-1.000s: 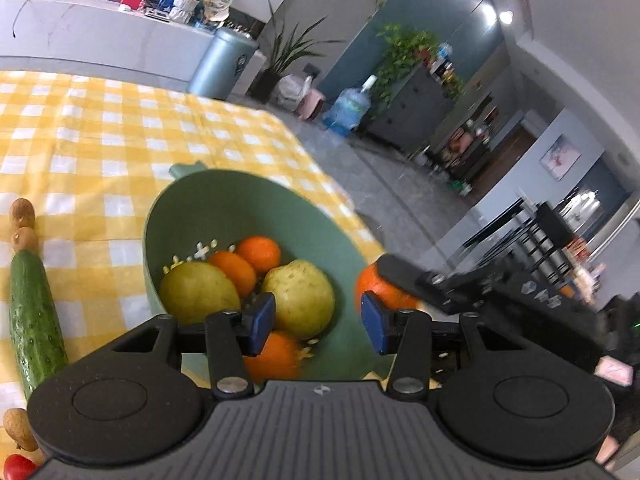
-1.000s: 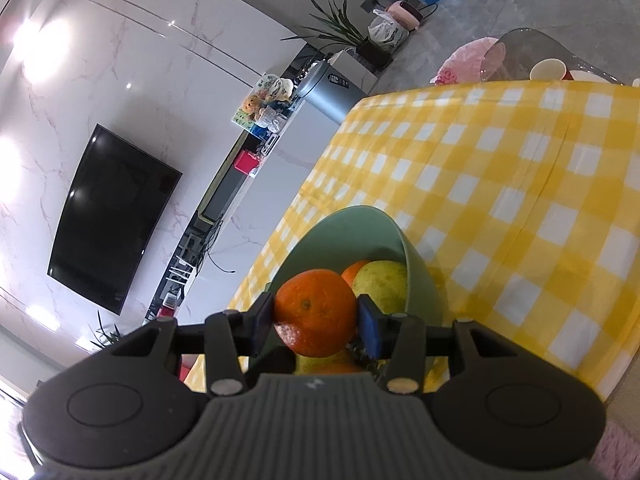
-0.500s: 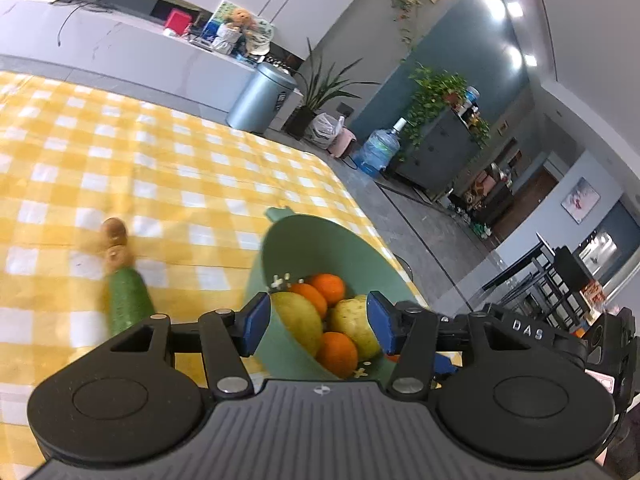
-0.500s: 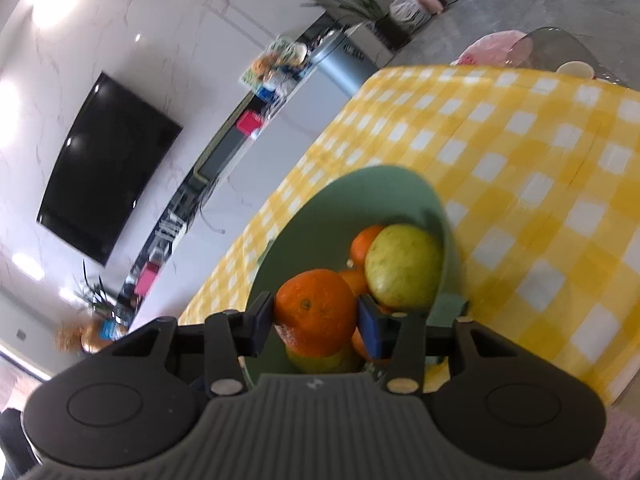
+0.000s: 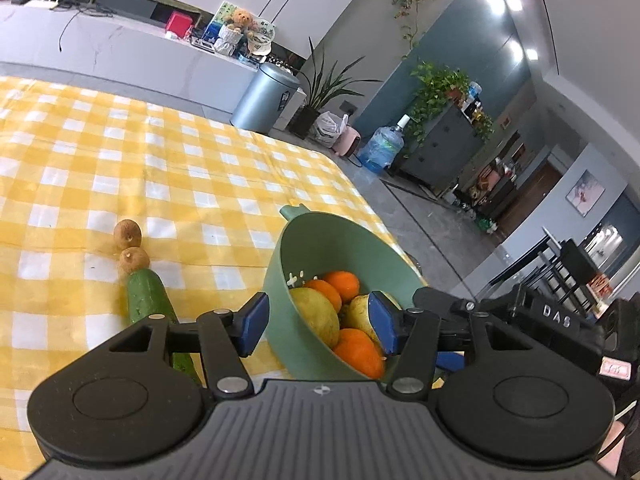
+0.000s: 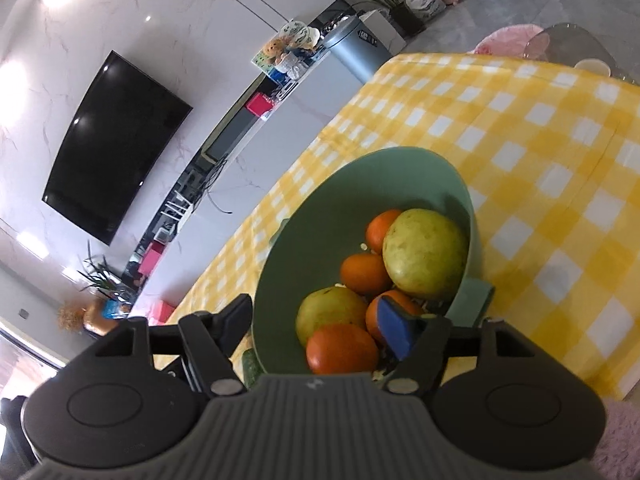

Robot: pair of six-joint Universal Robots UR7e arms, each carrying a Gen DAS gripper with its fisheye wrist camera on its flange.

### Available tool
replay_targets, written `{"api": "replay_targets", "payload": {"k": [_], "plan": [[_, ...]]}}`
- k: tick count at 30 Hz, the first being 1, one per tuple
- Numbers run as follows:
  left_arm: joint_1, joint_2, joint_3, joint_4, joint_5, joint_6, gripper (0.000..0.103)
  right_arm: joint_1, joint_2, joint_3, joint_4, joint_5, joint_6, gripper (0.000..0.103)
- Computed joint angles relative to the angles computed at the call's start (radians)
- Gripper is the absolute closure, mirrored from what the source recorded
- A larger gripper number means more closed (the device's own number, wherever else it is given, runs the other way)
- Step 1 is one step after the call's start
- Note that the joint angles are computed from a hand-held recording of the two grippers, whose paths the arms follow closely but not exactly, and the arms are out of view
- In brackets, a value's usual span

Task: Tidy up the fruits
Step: 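Lower both oranges into the colander and open both grippers, then move both grippers back toward the kiwis beside the cucumber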

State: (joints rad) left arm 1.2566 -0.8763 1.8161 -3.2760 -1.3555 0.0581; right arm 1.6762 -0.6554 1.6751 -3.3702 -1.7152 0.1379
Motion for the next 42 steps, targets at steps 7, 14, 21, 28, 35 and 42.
{"api": "replay_targets", "payload": {"k": [7, 14, 21, 28, 35, 42], "plan": [[-0.020, -0.011, 0.007, 0.007, 0.048, -0.003, 0.040, -0.012, 0.000, 0.018, -0.082, 0.007, 0.063, 0.030], [-0.056, -0.066, 0.040, 0.062, 0.121, -0.032, 0.033, 0.015, 0.010, 0.007, -0.094, -0.058, 0.006, 0.012], [-0.101, -0.139, 0.071, 0.224, 0.255, -0.087, 0.022, 0.055, 0.028, -0.015, -0.092, -0.154, -0.079, 0.004], [-0.134, -0.202, 0.119, 0.324, 0.413, -0.145, 0.020, 0.124, 0.053, -0.048, -0.047, -0.261, -0.243, 0.004], [-0.117, -0.263, 0.187, 0.370, 0.480, -0.227, 0.021, 0.169, 0.044, -0.042, 0.090, -0.288, -0.276, 0.023], [-0.075, -0.272, 0.223, 0.263, 0.464, -0.188, 0.022, 0.153, 0.044, -0.041, 0.251, -0.244, -0.120, 0.069]]}}
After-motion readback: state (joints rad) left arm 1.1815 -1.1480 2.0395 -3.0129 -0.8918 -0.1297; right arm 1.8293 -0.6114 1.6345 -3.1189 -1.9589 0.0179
